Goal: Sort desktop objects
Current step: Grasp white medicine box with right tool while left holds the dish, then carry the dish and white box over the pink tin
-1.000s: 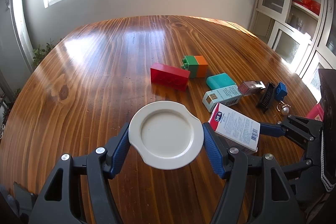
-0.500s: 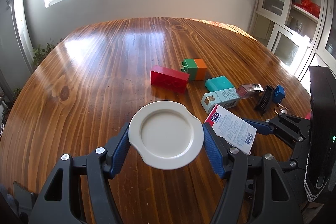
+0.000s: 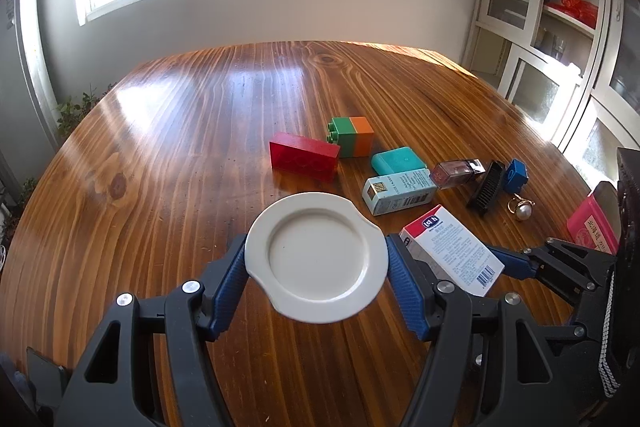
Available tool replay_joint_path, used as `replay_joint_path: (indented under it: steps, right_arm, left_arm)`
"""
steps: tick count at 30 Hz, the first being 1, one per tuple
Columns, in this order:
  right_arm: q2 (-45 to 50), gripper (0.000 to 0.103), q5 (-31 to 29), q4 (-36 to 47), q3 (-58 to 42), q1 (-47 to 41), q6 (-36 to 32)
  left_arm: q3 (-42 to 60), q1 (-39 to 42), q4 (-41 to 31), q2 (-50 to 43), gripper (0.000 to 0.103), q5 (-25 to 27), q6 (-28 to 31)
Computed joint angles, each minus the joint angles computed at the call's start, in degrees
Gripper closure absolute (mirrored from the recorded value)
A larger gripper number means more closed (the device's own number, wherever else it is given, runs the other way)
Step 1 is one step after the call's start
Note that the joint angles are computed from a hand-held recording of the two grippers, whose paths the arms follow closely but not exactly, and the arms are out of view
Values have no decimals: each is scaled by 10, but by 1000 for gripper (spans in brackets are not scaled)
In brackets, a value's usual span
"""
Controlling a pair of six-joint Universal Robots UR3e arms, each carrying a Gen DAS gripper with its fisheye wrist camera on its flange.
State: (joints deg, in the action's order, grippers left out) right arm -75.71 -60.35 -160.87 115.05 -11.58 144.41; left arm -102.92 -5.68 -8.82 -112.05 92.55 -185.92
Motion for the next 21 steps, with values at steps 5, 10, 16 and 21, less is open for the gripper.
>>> replay_joint_path:
  steps: [5,10,16,21]
  right_arm:
    - [-53,52,35,-7,56,-48,12]
    - [-92,52,60,-12,90,-93,28]
    - [-162,52,88,-8,143,-155,32]
    - [-242,52,122,18,188,-222,17]
  left_arm:
    - [-1,-13,8,1,33,9,4]
    - [1,-24,13,1,33,16,7]
    - [7,-44,16,-5,33,26,4]
    - [18,-70,16,-15,33,38,5]
